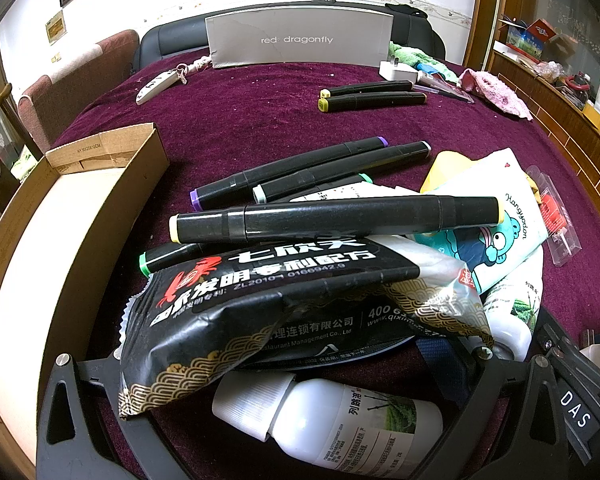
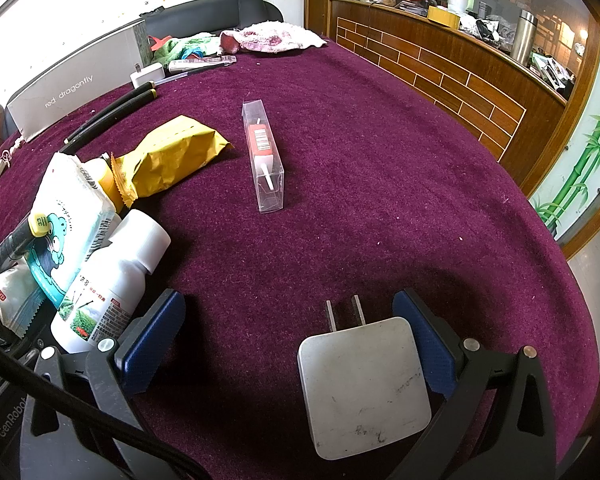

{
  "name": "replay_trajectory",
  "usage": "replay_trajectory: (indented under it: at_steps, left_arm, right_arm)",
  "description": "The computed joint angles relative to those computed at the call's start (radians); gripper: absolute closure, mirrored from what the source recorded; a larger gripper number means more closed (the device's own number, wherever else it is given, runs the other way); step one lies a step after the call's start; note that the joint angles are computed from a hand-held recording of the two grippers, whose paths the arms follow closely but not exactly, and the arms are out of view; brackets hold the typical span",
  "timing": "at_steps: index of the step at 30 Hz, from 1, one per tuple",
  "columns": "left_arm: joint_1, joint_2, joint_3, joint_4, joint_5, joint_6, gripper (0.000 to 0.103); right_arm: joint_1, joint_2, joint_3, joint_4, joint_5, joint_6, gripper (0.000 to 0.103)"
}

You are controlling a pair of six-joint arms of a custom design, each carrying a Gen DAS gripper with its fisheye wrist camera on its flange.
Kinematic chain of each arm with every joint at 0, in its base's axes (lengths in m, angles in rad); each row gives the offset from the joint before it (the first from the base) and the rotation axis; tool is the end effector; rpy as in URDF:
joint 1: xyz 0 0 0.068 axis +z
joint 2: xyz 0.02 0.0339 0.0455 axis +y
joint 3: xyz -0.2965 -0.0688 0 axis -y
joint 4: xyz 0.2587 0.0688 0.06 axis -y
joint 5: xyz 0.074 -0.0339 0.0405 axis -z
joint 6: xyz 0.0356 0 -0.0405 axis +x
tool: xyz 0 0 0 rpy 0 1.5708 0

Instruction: Organize objects

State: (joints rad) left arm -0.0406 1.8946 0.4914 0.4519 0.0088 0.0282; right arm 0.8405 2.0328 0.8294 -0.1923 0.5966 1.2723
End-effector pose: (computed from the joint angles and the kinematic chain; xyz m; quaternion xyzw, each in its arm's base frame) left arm 0.2800 -0.0117 0.0603 0.0341 0.9518 -0.0061 0.3048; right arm 0.2278 0.2244 0.0572 0.2291 0.9246 -0.0713 0.2960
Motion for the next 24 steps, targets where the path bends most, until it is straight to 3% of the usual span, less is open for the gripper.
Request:
replay_trajectory:
  at_steps: [24]
  left_arm:
    - [0.0, 0.0, 0.0, 0.0, 0.0, 0.0, 0.002]
  right_arm:
    - [-0.006, 0.0, -0.02, 0.024, -0.001, -0.008, 0.0]
